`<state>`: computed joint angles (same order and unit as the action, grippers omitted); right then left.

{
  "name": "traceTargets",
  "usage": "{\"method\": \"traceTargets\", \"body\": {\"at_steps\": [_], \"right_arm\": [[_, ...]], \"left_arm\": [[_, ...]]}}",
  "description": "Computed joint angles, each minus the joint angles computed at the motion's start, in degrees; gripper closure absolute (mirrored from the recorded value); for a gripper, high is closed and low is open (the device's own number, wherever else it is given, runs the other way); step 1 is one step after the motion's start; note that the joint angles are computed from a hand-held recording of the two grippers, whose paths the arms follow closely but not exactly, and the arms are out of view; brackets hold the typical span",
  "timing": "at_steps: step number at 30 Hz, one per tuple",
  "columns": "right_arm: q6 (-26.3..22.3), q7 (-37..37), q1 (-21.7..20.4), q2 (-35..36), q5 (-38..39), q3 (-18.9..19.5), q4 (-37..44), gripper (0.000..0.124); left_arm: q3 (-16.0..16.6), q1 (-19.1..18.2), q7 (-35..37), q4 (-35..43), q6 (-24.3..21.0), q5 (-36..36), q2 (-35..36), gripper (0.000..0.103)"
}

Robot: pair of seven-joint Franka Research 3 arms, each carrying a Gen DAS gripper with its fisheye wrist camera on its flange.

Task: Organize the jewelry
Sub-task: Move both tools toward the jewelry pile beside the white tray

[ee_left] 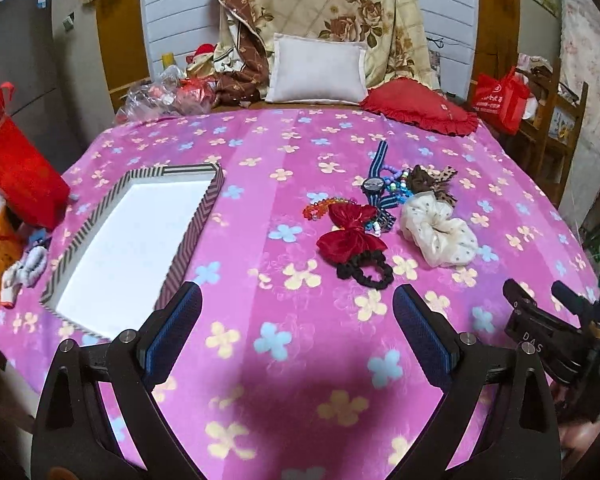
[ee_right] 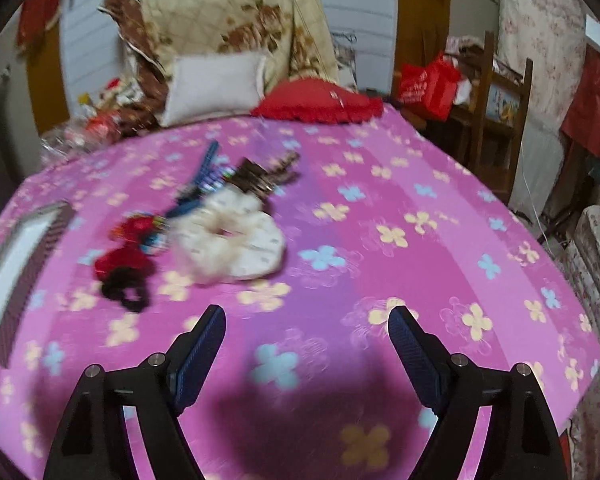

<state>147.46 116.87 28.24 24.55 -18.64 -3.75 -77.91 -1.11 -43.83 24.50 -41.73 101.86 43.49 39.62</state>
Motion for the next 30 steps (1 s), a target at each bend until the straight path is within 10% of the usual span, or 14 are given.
{"method": "traceTargets", "body": {"at_steps": [30], "right_arm": [[-3.7, 9.0, 2.0, -11.0, -16.9, 4.5, -10.0, 0.041]], "left_arm": [[-8.4, 2.8, -10.8, -25.5, 1.9, 7.7, -18.0, 0.006]]}}
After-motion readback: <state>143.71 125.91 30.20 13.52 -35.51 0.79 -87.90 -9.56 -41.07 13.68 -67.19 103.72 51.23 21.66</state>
